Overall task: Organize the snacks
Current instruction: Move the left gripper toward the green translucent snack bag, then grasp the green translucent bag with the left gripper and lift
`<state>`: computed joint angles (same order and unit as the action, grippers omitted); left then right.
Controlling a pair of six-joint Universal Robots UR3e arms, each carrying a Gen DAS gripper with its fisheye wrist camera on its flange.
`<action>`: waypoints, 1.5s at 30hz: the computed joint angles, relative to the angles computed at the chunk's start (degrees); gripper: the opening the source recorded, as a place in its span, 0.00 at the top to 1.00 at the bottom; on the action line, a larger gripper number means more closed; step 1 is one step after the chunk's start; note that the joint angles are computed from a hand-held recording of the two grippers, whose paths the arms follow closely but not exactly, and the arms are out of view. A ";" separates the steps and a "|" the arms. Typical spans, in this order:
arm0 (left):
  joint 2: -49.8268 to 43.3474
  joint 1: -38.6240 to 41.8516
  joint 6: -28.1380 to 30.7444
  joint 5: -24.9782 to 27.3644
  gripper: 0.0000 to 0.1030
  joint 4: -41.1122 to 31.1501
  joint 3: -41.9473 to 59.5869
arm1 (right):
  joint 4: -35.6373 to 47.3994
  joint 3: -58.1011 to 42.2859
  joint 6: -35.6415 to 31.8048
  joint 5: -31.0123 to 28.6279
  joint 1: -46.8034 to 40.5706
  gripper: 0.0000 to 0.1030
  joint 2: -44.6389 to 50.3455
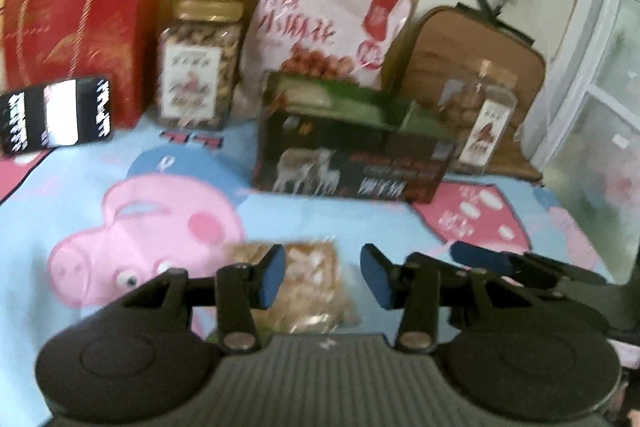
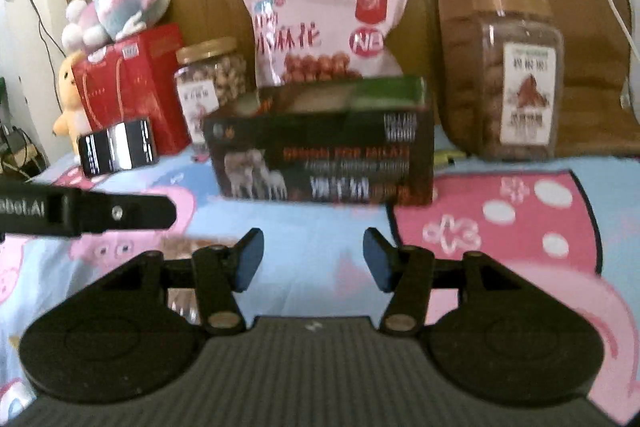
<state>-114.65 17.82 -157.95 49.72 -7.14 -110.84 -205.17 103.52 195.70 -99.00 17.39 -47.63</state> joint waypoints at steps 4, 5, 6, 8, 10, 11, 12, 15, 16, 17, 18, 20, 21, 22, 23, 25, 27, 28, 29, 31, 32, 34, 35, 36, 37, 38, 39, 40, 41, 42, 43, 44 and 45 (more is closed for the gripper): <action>0.89 1.49 1.36 0.08 0.59 2.95 -4.13 | -0.13 2.35 0.79 -1.81 2.08 0.44 -0.35; 1.27 1.90 1.67 -0.02 0.59 3.71 -5.13 | -0.12 2.66 1.04 -1.92 2.30 0.44 -0.39; 1.64 2.31 2.04 -0.30 0.59 4.05 -5.90 | -0.06 2.90 1.40 -1.96 2.46 0.44 -0.44; 2.56 3.29 3.15 -1.38 0.59 3.60 -7.00 | -0.11 3.45 2.10 -1.82 2.70 0.44 -0.58; 3.67 4.61 4.34 -2.68 0.59 3.20 -8.22 | -0.22 3.69 2.48 -1.97 3.03 0.44 -0.64; 4.37 5.70 5.13 -3.69 0.59 2.94 -8.96 | -0.27 3.80 2.65 -1.99 3.18 0.44 -0.73; 4.96 6.84 5.63 -4.62 0.59 2.79 -9.56 | -0.50 4.05 2.80 -1.76 3.21 0.44 -0.90; 6.00 11.04 6.38 -6.81 0.59 3.49 -11.15 | -3.41 5.61 2.99 -0.32 3.21 0.44 -1.36; 6.07 12.02 6.14 -6.85 0.59 3.85 -11.24 | -4.40 6.00 2.85 0.19 3.23 0.44 -1.43; 5.98 13.25 6.01 -6.85 0.59 4.10 -11.28 | -5.40 6.33 2.75 0.81 3.20 0.44 -1.41; 5.89 14.69 6.01 -7.03 0.59 3.90 -11.28 | -6.21 6.53 2.72 1.64 3.10 0.44 -1.37; 5.90 17.07 6.72 -7.91 0.60 1.76 -10.97 | -7.47 6.64 2.81 3.70 2.99 0.45 -1.32; 5.86 18.07 7.58 -8.63 0.60 -0.02 -10.52 | -8.03 6.53 2.67 5.04 2.91 0.45 -1.22; 5.92 19.22 8.86 -9.59 0.60 -2.32 -10.20 | -8.10 6.19 2.48 6.18 2.95 0.45 -1.17; 5.95 20.14 10.16 -10.43 0.60 -4.79 -9.75 | -7.82 5.67 2.22 7.78 2.93 0.45 -1.10; 6.40 21.48 13.65 -11.97 0.60 -10.62 -8.99 | -5.91 4.43 2.00 11.07 2.83 0.45 -1.25; 7.10 22.38 18.91 -13.76 0.60 -19.16 -7.60 | -3.41 3.53 1.93 15.55 2.33 0.45 -1.41; 7.11 22.31 20.59 -14.20 0.60 -21.86 -6.99 | -2.05 3.10 2.43 16.95 2.25 0.45 -1.41; 7.16 22.26 22.27 -14.58 0.60 -24.49 -6.52 | -0.82 2.68 3.27 17.79 2.22 0.45 -1.31; 6.33 21.61 23.50 -14.82 0.60 -26.87 -5.27 | 0.89 2.40 5.75 20.07 1.25 0.45 -1.13; 5.92 21.18 23.84 -14.83 0.60 -27.58 -4.87 | 0.98 2.64 7.22 21.74 0.43 0.45 -1.00; 4.33 19.71 25.59 -14.54 0.58 -32.03 -1.90 | 0.20 3.51 9.85 24.66 -0.87 0.46 -0.86; 3.59 19.00 26.17 -14.20 0.58 -33.73 -0.78 | -0.04 3.63 10.87 26.22 -1.52 0.50 -0.69; 2.88 18.28 26.22 -13.71 0.58 -34.39 -0.03 | 0.38 3.21 11.57 27.76 -2.13 0.57 -0.41; 2.16 17.60 25.76 -13.10 0.58 -34.01 0.33 | 0.60 2.85 12.38 28.87 -2.35 0.61 -0.03; 1.44 16.98 24.92 -12.46 0.58 -32.87 0.40 | 1.30 1.78 13.10 30.31 -2.68 0.71 0.76; 1.11 16.95 24.13 -12.80 0.56 -30.22 -0.67 | 1.67 0.48 13.84 31.54 -2.86 0.80 1.91; 1.23 16.97 24.15 -12.89 0.55 -30.13 -0.88 | 0.60 0.15 14.84 32.36 -3.02 0.82 2.82; 1.30 17.01 24.13 -12.92 0.55 -30.73 -0.69 | 0.32 -0.07 16.00 33.16 -3.29 0.87 3.27; 1.11 17.01 24.35 -12.95 0.55 -31.85 0.02 | -0.60 0.33 17.23 34.09 -3.72 0.90 3.41; 0.91 17.00 24.47 -12.93 0.55 -32.99 0.81 | -1.93 0.78 18.20 34.73 -4.14 0.91 3.59; 0.65 16.86 24.36 -12.93 0.54 -33.98 1.65 | -3.02 1.30 18.79 34.55 -4.33 0.93 3.45; 0.53 16.74 24.57 -13.19 0.52 -35.36 2.37 | -4.07 1.89 19.29 34.09 -4.47 0.94 3.16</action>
<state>-114.13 34.56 -133.38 36.53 -42.50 -108.47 -209.24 105.41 215.00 -64.91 12.93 -44.47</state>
